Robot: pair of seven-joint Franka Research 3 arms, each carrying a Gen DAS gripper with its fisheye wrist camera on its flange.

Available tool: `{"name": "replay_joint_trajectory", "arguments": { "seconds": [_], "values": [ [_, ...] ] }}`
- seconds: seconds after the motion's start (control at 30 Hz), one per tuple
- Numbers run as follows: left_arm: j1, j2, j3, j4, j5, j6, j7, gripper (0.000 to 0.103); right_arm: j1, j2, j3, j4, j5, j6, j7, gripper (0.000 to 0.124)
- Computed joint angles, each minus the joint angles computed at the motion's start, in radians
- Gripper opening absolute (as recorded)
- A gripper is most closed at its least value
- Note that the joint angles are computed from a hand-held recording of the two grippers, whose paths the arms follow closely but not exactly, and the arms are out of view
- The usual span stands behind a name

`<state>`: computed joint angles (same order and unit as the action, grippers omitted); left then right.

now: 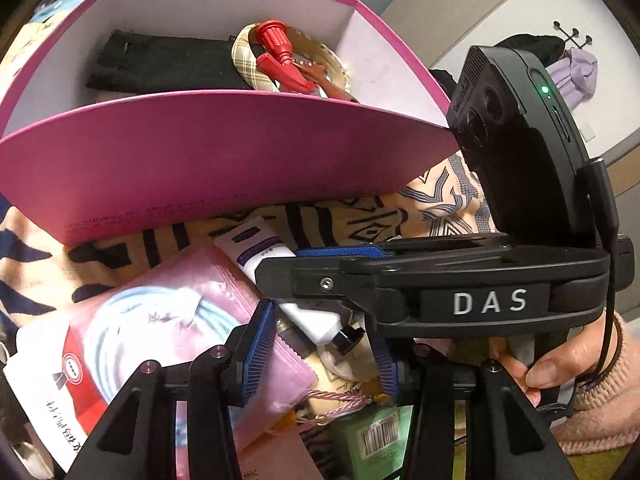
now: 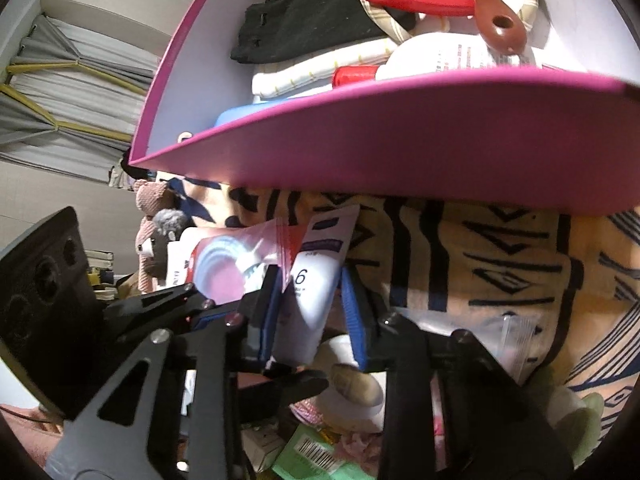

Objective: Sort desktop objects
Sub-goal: 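Reach the right gripper to the blue-labelled white tube and grasp it, then lift the white tube and carry it over the magenta box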

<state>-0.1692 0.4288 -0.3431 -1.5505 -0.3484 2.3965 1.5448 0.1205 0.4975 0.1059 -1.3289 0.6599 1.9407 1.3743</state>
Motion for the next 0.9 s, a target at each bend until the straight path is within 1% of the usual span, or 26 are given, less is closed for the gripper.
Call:
{"name": "replay_joint_trajectory", "arguments": {
  "seconds": [0.13,0.27,0.37,0.5,0.7,0.9],
  "values": [
    [-0.004,0.007,0.001,0.014,0.012,-0.013,0.002,0.046,-0.007,-0.002,0.001,0.001,0.007,-0.018,-0.009,0.032],
    [0.0,0.024,-0.001,0.035,0.001,-0.024,-0.008,0.046,-0.002,0.018,0.0,0.034,-0.008,-0.039,-0.01,0.033],
    [0.006,0.031,-0.003,0.04,-0.01,-0.025,-0.013,0.046,0.0,0.022,0.001,0.04,-0.015,-0.038,-0.021,0.034],
    [0.0,0.022,-0.002,0.033,0.003,-0.019,-0.015,0.046,-0.01,0.009,0.007,0.013,0.009,-0.028,-0.047,0.034],
    [-0.004,-0.003,-0.007,0.02,0.006,-0.005,0.009,0.046,-0.031,-0.059,0.007,-0.067,0.063,-0.013,-0.11,0.033],
    [-0.016,-0.027,-0.012,0.023,0.008,0.004,0.054,0.046,-0.043,-0.146,-0.01,-0.149,0.122,0.016,-0.165,0.033]
  ]
}}
